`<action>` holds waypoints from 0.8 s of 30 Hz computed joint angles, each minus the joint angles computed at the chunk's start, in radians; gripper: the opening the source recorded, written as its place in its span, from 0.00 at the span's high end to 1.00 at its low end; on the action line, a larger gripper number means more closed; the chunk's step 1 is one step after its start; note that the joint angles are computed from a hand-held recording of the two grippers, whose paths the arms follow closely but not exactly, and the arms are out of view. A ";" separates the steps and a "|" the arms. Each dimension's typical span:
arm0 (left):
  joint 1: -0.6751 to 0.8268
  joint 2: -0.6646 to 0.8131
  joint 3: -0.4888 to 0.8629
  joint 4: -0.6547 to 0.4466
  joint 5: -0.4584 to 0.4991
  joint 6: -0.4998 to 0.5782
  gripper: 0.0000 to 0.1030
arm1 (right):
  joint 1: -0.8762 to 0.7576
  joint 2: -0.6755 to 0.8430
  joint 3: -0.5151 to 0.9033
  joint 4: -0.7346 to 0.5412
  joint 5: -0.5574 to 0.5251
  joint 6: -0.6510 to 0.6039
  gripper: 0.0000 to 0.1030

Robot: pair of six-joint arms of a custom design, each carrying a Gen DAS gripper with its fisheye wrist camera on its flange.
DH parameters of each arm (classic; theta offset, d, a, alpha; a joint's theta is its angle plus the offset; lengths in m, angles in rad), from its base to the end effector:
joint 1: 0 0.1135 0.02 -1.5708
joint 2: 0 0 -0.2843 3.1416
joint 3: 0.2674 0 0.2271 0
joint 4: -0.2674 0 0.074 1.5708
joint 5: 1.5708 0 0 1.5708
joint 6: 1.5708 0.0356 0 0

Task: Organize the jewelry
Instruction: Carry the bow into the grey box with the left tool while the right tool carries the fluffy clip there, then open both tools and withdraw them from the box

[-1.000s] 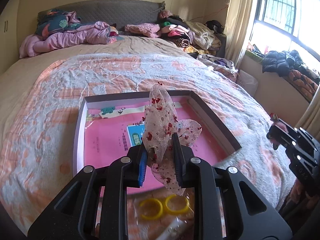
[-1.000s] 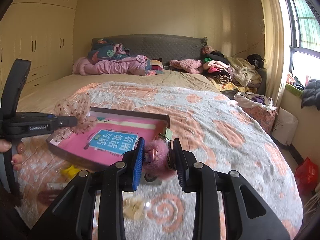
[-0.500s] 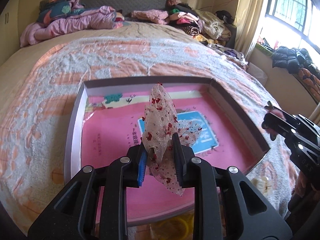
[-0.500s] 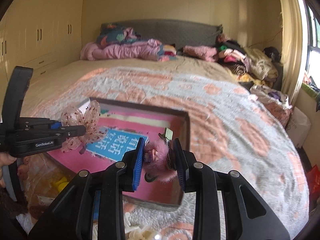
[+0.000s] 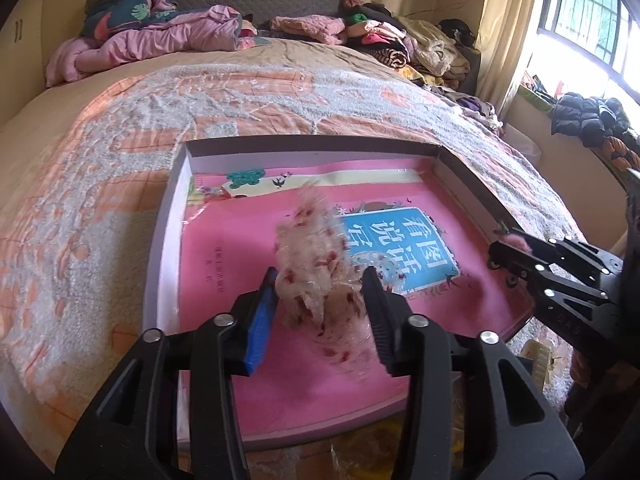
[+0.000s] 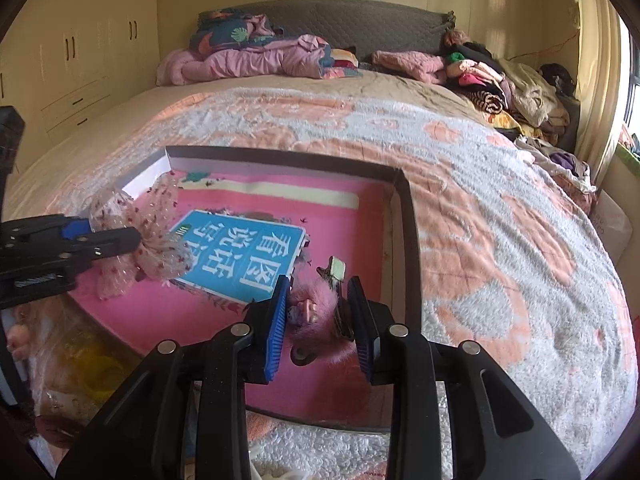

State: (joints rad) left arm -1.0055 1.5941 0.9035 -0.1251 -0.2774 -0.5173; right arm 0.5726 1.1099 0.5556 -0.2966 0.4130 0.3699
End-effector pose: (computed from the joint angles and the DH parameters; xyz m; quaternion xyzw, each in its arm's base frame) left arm 0.1731 -0.2548 0.2256 0.1731 0.9057 -0.1589 0.3530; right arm 0.1604 0.0864 0.2237 -0.0208 0.9186 -0.0145 0.3943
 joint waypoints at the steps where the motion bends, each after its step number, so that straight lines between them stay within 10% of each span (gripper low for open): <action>1: -0.001 -0.007 -0.003 -0.002 -0.003 0.001 0.62 | 0.000 0.002 -0.002 0.002 0.000 0.003 0.71; 11: -0.037 -0.137 -0.044 -0.032 -0.089 -0.036 0.43 | 0.055 -0.113 -0.001 -0.073 0.079 0.047 0.46; 24: -0.178 -0.336 -0.044 -0.110 -0.297 -0.093 0.11 | 0.636 -0.246 0.181 -0.607 0.649 0.557 0.07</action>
